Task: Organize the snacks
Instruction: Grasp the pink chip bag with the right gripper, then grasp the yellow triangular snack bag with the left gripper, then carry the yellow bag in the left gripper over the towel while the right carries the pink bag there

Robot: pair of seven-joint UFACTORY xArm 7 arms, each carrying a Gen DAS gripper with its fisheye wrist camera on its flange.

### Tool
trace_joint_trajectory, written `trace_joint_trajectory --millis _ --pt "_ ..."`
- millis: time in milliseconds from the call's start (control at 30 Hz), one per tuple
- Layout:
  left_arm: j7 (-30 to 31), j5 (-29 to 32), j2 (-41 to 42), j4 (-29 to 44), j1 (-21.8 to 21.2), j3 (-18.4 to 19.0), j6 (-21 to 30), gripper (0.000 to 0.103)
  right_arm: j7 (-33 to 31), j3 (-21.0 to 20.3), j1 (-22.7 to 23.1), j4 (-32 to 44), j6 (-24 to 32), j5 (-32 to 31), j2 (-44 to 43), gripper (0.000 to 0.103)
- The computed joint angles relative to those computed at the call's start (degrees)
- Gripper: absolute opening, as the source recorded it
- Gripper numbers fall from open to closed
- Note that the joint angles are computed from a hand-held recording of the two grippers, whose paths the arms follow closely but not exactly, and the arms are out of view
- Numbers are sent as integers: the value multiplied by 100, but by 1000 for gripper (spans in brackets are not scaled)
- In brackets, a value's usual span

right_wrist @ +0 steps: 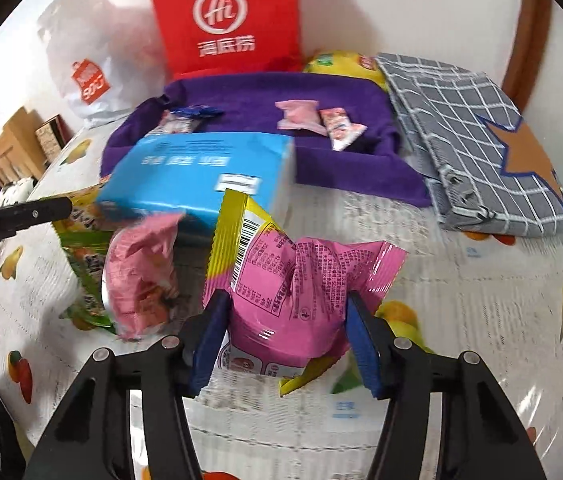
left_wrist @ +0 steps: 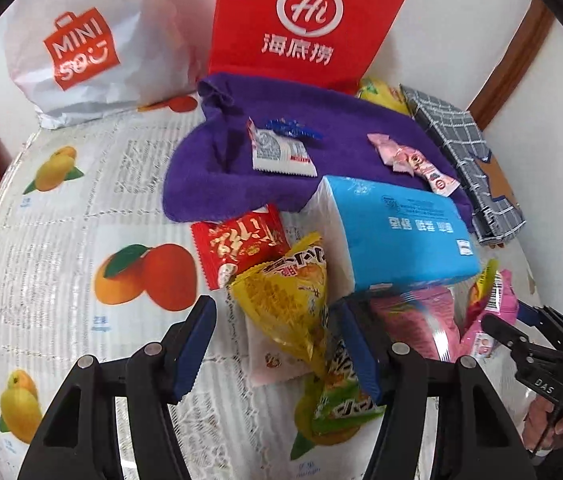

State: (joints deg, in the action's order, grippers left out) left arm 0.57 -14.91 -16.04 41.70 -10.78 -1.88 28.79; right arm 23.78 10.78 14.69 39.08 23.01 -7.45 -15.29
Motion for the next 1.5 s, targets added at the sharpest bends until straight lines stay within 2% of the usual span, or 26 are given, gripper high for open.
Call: trace_joint_trajectory --millis 67,133,233,333,433,633,1033,1500 --pt "-182 176 168 93 53 -97 12 60 -22 -35 -10 -37 -21 16 1 57" --pt "-375 311 312 162 92 -158 0 54 -69 -61 3 -71 -104 61 6 57" --pt "-280 57 396 186 18 -69 -33 43 -16 3 -44 -53 -89 -41 23 58" --pt "-191 -51 284 108 3 -23 -112 41 62 75 -73 -17 -75 -208 37 56" --pt "-69 -199 94 38 -9 52 -59 41 167 125 -95 20 -16 -342 15 56" --pt "55 -342 -414 -150 -74 129 39 41 79 6 8 -90 -103 -131 -260 56" --pt "-92 -138 -1107 -185 -251 21 214 41 239 217 -89 15 -158 -144 -728 56" --pt "-171 -60 -1024 216 -429 -42 172 41 329 211 -286 423 -157 -203 -727 56"
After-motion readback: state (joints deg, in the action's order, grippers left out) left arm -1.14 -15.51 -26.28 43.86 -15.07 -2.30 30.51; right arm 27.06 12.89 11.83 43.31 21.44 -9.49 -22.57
